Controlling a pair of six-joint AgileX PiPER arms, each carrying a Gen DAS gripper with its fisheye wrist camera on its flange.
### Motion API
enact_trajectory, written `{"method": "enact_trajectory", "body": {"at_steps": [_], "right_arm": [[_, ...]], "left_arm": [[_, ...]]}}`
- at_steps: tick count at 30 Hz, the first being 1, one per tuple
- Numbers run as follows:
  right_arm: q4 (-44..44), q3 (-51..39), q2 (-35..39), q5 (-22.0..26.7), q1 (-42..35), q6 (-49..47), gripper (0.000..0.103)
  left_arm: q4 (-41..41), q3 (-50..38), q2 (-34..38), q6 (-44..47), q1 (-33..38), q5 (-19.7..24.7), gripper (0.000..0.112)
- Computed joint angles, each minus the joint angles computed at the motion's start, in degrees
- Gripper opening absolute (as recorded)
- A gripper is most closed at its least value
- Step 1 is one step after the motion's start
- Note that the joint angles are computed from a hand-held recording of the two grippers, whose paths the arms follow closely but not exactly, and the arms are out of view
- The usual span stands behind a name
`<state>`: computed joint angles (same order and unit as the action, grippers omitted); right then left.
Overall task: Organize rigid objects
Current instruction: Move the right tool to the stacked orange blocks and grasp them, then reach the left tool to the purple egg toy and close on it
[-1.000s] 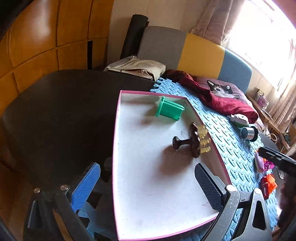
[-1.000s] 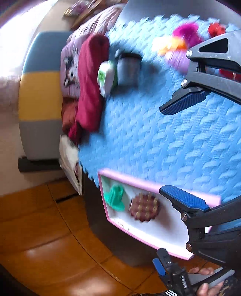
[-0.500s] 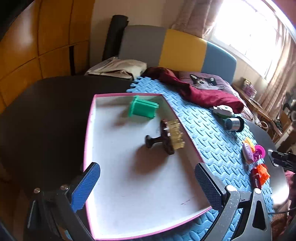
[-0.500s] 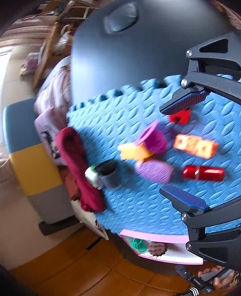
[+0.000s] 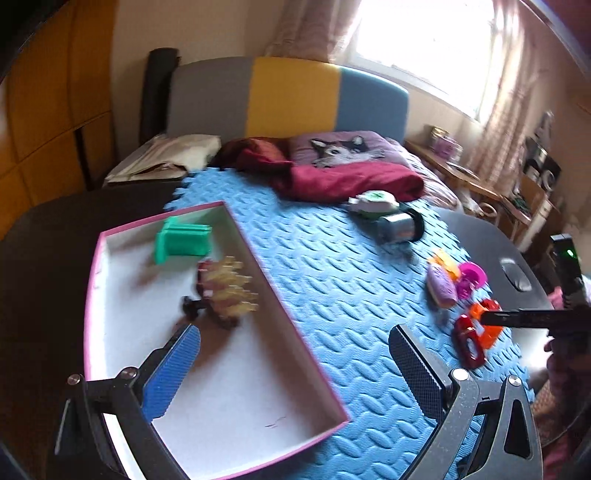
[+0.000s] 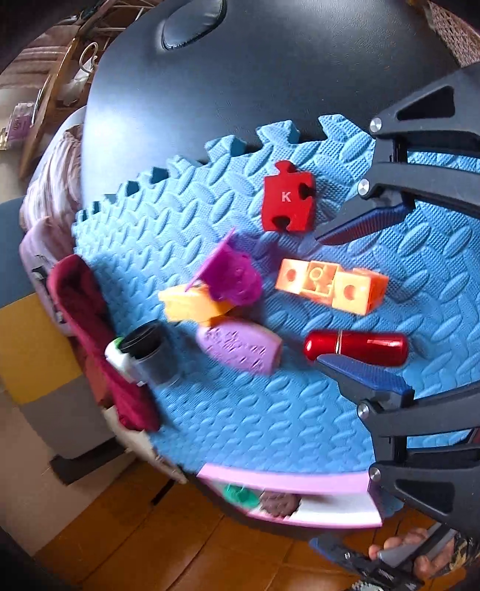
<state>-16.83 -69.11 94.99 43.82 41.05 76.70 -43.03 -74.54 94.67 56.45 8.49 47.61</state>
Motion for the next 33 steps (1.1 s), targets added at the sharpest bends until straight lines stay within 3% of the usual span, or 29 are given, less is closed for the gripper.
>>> {"method": "enact_trajectory", "body": {"at_steps": [1,2,3,10,13,18,25,33], "right_arm": [[1.3,-0.2,0.3,-0.2,-0.4,-1.6,0.047],[3.6,-1.1,1.3,0.8,-1.0,-4.2,0.028],[5.5,-2.0,2.4,1.9,-1.5,-6.2,0.023],[2.5,-0.8,1.1,-0.2,0.2,-3.9,0.023],[0.6,0.0,0.3,0.4,0.8,-0.3,0.023],[2.7,-2.8,2.6,3.3,0.3,-3.1,0.023],[3.0,-2.5,2.6,3.1,0.3,-3.5,0.023],[3.6,-2.8,3.1,2.7,0.1,-4.5,0.024]], "left_arm": [[0.1,-0.1,0.1,0.0,-0.7,0.6,0.103],[-0.1,-0.4,0.3,0.4,-1.4,1.8,0.103],[-0.2,-0.6,0.5,0.6,-2.0,2.6,0.103],[2.0,-2.6,2.5,-1.7,-9.0,3.3,0.103],[4.3,-6.1,5.1,-5.5,-12.4,3.4,0.103],[7.8,-11.5,9.2,-10.2,-18.0,3.8,0.103],[15.0,-18.8,15.4,-15.4,-25.9,3.4,0.103],[20.2,-28.3,23.0,-19.8,-30.9,7.5,0.094]]}}
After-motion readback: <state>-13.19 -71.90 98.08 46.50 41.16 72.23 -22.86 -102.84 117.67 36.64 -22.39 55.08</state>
